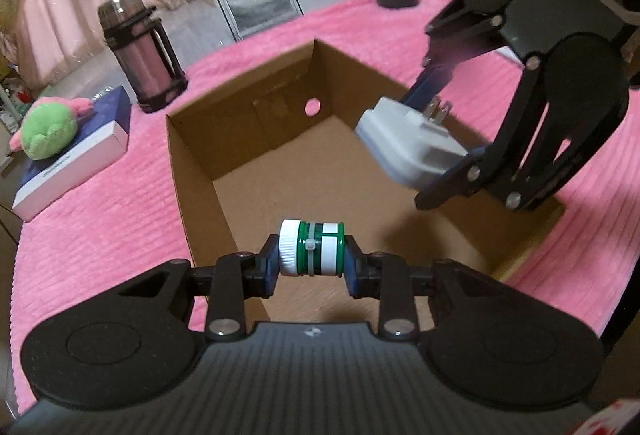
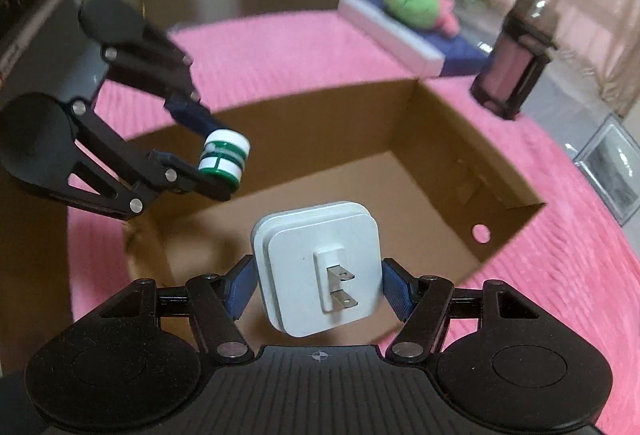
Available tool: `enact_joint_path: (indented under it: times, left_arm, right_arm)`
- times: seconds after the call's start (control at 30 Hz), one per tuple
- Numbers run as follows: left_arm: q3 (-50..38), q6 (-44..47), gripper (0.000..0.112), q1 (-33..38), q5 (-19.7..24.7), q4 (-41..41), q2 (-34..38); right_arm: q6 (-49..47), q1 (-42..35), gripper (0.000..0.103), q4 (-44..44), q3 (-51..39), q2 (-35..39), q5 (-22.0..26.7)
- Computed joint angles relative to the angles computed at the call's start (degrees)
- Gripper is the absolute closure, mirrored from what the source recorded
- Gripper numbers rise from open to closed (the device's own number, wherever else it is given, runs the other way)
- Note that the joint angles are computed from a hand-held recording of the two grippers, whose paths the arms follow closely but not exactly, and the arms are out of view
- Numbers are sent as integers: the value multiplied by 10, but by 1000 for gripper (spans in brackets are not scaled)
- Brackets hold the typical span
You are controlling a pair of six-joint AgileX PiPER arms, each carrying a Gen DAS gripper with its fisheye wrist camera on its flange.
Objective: Organize rigid objects
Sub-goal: 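Carry the spool in the left tool and adapter in the right tool over the cardboard box, then open the left tool dropping the spool while the right tool releases the adapter into the box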
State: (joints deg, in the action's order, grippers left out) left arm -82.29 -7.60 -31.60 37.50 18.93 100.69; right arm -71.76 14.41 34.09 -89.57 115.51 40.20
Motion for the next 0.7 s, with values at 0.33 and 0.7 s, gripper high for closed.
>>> enact_joint_path:
  times: [0.33,0.7]
  left_arm:
    - [-40,88,85,20,18,-49,53]
    - [-56,117,85,24,27,-65,81]
  right_arm:
    - [111,39,40,-151,-107,97,38]
    - [144,52,39,-198,-175,155,65]
